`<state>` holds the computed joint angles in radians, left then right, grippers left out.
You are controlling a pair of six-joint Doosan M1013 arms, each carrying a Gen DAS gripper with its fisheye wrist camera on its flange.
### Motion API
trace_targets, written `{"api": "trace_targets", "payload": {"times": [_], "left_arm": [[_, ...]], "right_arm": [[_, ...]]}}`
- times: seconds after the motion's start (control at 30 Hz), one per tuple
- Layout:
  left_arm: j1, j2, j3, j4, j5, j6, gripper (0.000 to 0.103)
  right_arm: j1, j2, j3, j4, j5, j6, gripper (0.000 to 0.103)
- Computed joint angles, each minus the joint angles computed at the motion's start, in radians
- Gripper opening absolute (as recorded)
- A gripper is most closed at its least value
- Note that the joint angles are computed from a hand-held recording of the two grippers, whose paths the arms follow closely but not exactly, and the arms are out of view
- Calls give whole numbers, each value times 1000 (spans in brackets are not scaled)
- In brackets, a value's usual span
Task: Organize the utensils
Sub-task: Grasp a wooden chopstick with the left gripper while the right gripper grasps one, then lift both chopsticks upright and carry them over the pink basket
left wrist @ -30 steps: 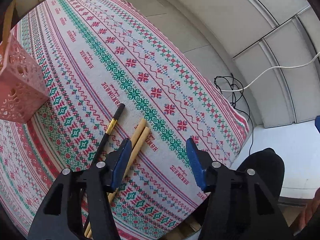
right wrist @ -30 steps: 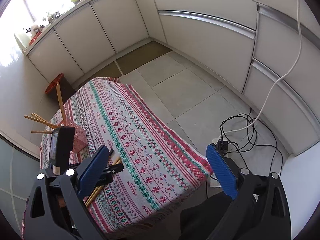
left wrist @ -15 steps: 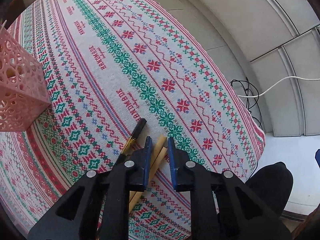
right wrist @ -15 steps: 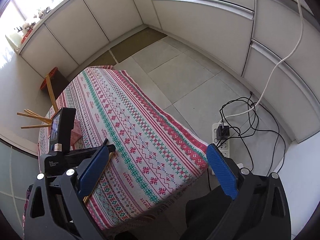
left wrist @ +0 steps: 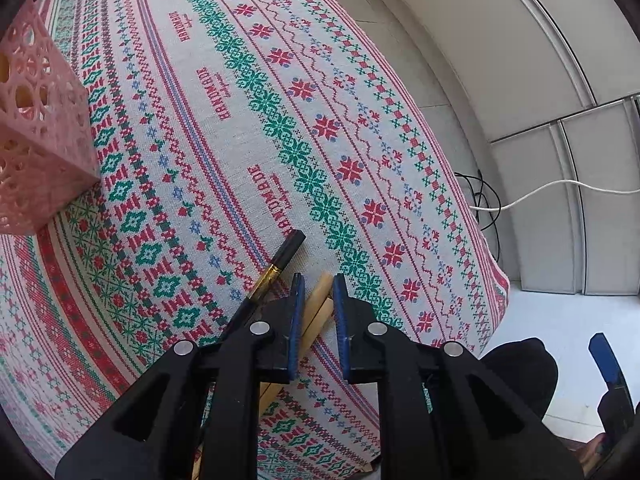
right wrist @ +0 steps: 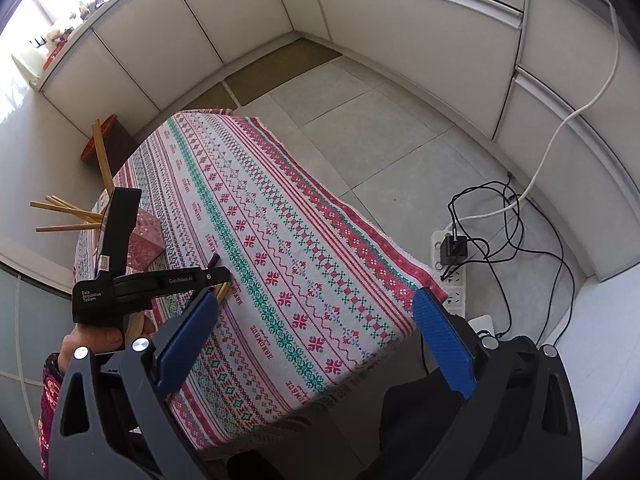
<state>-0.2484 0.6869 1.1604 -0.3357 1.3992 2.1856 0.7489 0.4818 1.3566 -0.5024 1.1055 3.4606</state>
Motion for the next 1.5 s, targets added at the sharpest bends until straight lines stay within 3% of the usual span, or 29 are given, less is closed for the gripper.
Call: {"api": "trace_targets", "payload": {"times": [0.03, 0.13, 0.27, 0.4, 0.5, 0.7, 0.93, 1.03, 1.1, 1.23, 1.43, 1.47, 1.5], "left_arm": [[-5, -6, 8, 9, -17, 0, 17], [-47, -71, 100, 146, -212, 34, 18], [-66, -91, 141, 193, -260, 83, 21], [-68, -102, 162, 197, -285, 105, 17], [-59, -117, 184, 168, -327, 114, 6], [-1, -192, 249, 37, -427, 255, 6], [109, -305, 317, -185, -475, 459, 6], [154, -328, 322, -267, -476, 498, 6], [180, -338, 324, -303, -474, 506, 6], [215, -331, 304, -332, -466, 496, 6], [232, -329, 293, -342, -459, 472, 6], [232, -332, 295, -345, -461, 474, 6], [233, -335, 297, -349, -464, 478, 6]], "right_arm": [[0, -1, 0, -1, 1, 2, 95], [-2, -3, 5, 2, -3, 10, 95], [-4, -5, 10, 9, -13, 12, 95], [-6, -1, 7, 23, -24, 3, 95], [-12, 4, 8, 52, -50, -4, 95], [-31, 41, -16, 115, -67, 4, 95], [-63, 176, -188, 237, -27, -217, 94], [-77, 247, -292, 287, 44, -350, 81], [-89, 285, -344, 333, 77, -418, 65], [-110, 302, -352, 423, 65, -423, 61], [-121, 309, -363, 414, 61, -429, 55], [-121, 320, -386, 400, 92, -442, 39], [-120, 331, -405, 387, 118, -456, 10]]}}
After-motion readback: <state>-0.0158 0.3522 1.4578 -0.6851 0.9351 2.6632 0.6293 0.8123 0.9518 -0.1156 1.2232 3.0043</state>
